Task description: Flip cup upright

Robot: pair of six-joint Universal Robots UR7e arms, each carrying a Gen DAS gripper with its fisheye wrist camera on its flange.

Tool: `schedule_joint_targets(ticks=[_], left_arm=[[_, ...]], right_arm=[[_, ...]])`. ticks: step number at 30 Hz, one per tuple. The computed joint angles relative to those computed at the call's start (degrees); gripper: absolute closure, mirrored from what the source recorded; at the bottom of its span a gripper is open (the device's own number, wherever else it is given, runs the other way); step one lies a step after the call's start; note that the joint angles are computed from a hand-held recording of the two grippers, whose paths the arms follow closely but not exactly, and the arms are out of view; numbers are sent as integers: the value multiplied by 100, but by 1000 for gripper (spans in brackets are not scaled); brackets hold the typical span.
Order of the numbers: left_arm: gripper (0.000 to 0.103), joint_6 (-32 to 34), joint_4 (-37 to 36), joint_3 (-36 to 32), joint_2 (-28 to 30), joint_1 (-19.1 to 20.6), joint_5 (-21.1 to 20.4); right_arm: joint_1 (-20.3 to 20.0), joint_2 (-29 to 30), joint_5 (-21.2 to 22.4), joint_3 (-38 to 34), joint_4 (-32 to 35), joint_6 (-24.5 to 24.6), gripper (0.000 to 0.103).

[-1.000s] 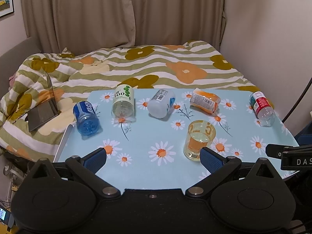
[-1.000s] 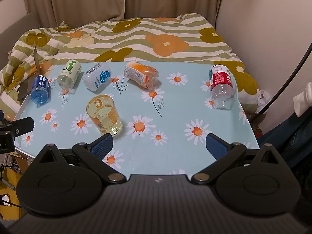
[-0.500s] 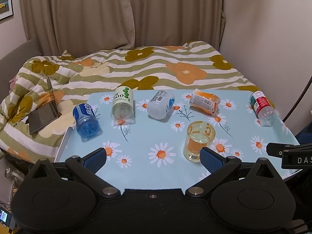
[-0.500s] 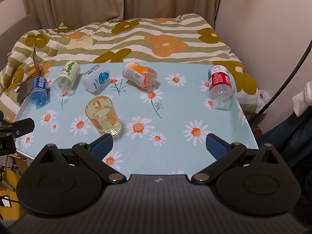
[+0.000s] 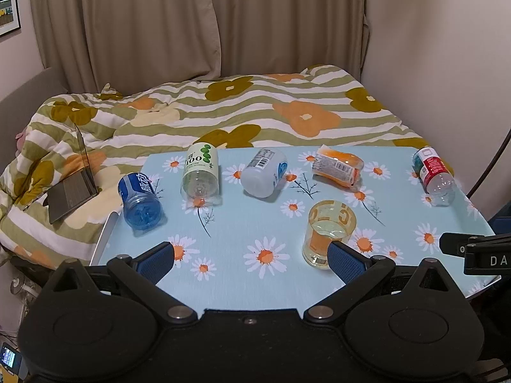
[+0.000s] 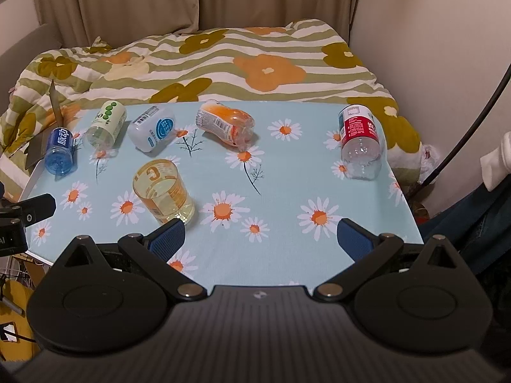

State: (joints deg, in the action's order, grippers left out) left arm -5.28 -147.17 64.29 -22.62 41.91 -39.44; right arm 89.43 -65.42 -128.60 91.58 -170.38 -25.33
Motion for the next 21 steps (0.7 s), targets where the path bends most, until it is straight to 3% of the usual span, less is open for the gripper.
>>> schedule_joint_targets(ticks=[21], left_arm=[[0,134,117,-307,204,27,48]], right_arm=[[-55,172,-1,-218,153,30,0]])
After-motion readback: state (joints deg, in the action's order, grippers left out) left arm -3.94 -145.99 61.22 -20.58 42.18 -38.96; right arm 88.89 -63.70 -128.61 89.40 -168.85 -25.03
